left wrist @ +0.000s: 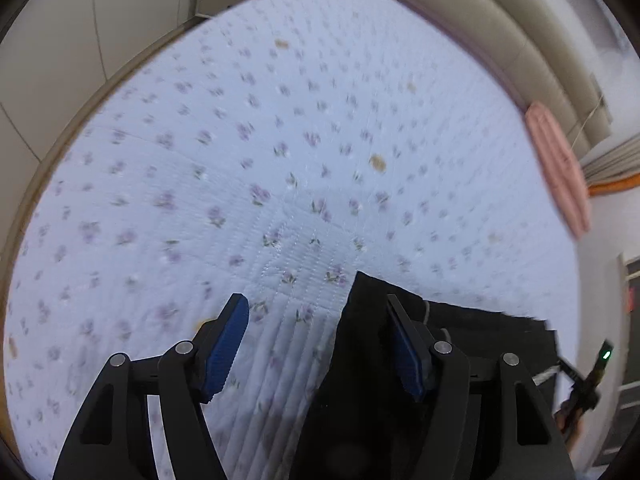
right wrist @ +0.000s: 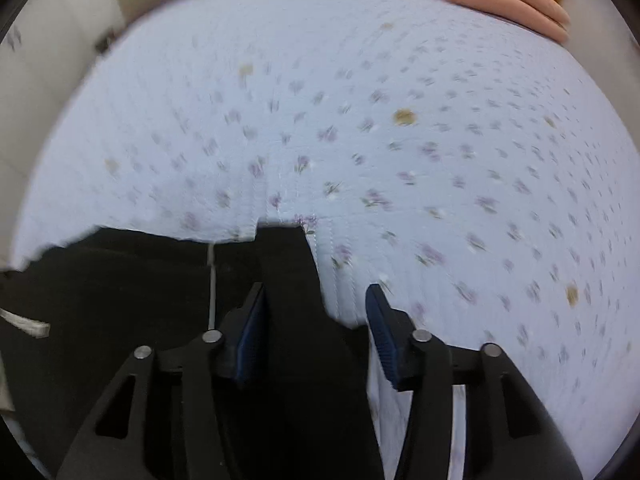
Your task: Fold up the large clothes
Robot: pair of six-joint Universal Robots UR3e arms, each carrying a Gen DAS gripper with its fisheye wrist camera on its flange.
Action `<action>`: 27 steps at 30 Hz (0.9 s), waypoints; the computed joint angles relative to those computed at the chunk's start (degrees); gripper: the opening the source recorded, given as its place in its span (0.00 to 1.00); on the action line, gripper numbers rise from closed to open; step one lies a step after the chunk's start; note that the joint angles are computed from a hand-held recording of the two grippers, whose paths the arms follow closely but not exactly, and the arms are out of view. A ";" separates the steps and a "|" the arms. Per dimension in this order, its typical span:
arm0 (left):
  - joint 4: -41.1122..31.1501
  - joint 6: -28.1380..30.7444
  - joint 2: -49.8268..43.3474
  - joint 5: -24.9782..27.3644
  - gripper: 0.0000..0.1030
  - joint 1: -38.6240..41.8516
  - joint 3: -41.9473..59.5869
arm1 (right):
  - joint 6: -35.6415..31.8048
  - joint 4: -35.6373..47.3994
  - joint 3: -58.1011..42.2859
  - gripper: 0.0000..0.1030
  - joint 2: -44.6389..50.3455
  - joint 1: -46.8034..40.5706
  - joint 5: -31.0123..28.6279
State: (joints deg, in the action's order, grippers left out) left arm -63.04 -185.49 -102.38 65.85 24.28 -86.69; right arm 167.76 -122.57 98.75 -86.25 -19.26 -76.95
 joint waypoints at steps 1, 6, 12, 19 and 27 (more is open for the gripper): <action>-1.16 0.77 2.02 -3.07 0.68 2.44 -1.26 | -0.85 0.76 2.08 0.58 -4.01 -1.99 1.38; -2.24 0.03 9.90 -0.85 0.66 5.07 -3.33 | -6.46 12.07 6.61 0.63 -22.38 -6.89 6.43; -8.04 2.77 22.92 5.95 0.67 -4.93 -5.71 | -10.02 29.90 3.13 0.63 -35.81 -0.60 8.79; 0.07 -12.06 27.94 17.50 0.67 -32.12 -13.51 | 2.27 19.83 4.60 0.64 -31.28 20.56 0.92; 10.50 -23.01 14.92 24.13 0.69 -44.52 -19.57 | 5.84 -0.67 24.05 0.65 -30.43 25.74 -3.20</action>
State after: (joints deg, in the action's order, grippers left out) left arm -52.54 -208.49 -87.46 89.98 -20.24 -106.26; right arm 173.60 -123.24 122.80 -116.68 6.47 -80.16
